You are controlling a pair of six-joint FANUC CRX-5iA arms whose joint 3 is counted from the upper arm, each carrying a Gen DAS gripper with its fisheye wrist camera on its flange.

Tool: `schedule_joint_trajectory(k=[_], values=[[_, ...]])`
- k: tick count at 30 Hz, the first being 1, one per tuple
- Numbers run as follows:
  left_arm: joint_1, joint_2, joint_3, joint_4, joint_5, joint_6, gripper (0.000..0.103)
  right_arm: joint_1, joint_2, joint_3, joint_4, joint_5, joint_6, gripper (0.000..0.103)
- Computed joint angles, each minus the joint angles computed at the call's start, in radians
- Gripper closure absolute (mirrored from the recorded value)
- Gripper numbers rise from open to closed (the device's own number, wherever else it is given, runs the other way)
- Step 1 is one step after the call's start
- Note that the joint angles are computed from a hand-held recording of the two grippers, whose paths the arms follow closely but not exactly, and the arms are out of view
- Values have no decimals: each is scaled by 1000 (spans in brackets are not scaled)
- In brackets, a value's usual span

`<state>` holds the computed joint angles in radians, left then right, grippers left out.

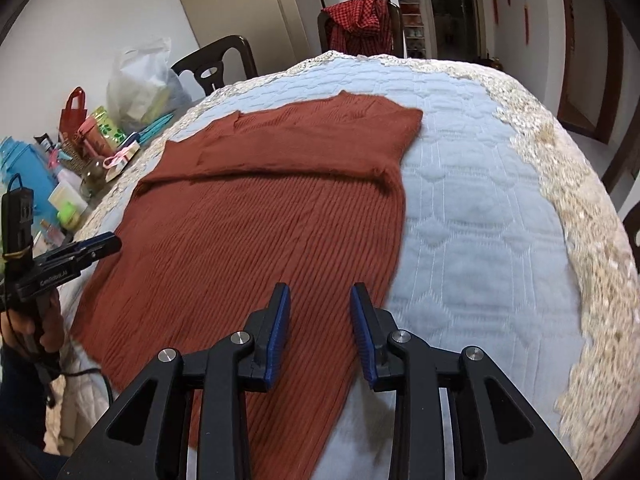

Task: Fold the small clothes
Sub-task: 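Open both grippers to release the folded sweater, then move both grippers to the sweater hem and close them on it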

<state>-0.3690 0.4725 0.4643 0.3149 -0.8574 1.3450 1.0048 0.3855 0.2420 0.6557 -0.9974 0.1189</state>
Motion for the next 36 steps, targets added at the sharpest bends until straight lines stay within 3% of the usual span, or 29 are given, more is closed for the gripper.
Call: schedule_joint_trajectory(k=[21, 27, 36], values=[[-29, -108, -101, -142, 47, 89, 52, 52, -25, -48, 64, -11, -115, 64], [-24, -116, -113, -163, 41, 122, 46, 59, -45, -84, 80, -5, -172, 58], [10, -162, -241, 20, 78, 40, 46, 62, -76, -142, 76, 37, -240, 56]])
